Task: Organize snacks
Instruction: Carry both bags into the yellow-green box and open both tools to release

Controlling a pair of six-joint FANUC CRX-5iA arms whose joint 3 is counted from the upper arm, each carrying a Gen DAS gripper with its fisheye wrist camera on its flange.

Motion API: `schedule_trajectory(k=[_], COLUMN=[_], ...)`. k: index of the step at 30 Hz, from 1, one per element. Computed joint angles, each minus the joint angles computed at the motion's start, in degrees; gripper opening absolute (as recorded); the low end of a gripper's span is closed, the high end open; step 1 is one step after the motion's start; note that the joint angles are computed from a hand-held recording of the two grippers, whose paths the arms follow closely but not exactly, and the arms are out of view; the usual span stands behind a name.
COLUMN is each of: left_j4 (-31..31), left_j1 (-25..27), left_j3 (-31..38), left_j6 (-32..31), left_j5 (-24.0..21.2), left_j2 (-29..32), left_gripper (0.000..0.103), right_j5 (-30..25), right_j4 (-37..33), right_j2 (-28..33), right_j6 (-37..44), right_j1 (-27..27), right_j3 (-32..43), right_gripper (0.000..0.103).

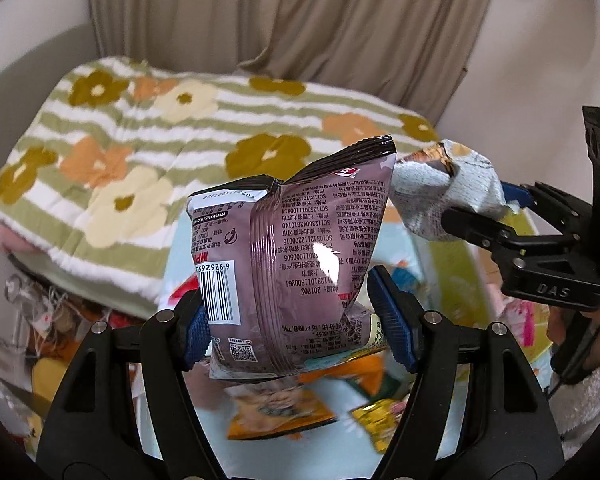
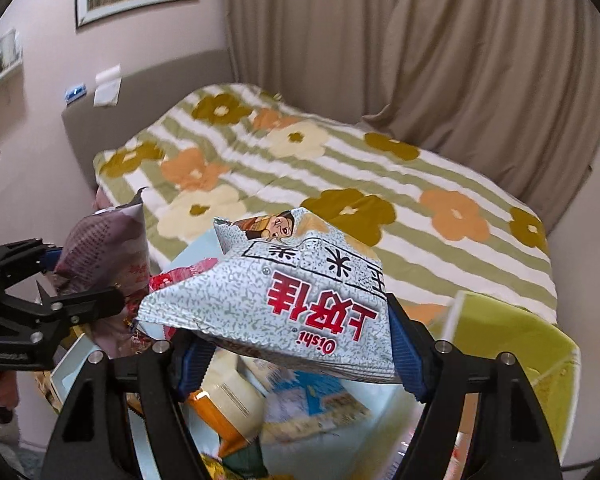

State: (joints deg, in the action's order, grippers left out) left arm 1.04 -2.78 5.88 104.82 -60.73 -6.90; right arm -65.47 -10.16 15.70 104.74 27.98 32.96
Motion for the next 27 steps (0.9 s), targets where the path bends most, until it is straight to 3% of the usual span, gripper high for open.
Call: schedule_trajectory(k=[7,14,20,27], left_j4=[-7.41,-11.86,-10.04,-6.89], left_j1=[-10.21,-19.53,-22.53,-22.83], left_j3=[12.23,27.06,39.42,56.77], left_j6=[9.07,15.0,16.36,13.64], left_j5=[-3.07,-5.53,-8.77,-17.64], left_j2=[7.59,18.94,29.24,42.6], left_gripper=[0.068,0.068,0.068,0.068], right_j5=[-0.81,-1.29,-2.97,-5.27], right_j4=[-3.12,-7.1,-9.0,-9.77], right_j2=[-3.09,-3.15,-0.93,2.61], right_j6=[3.23,8.84,10.1,8.23], right_j1=[-7.55,-16.33,-21.63,-25.0], right_j3=[-0.22,1.74,4.76,8.62], right_gripper=[0.073,0.073,0.073,0.073])
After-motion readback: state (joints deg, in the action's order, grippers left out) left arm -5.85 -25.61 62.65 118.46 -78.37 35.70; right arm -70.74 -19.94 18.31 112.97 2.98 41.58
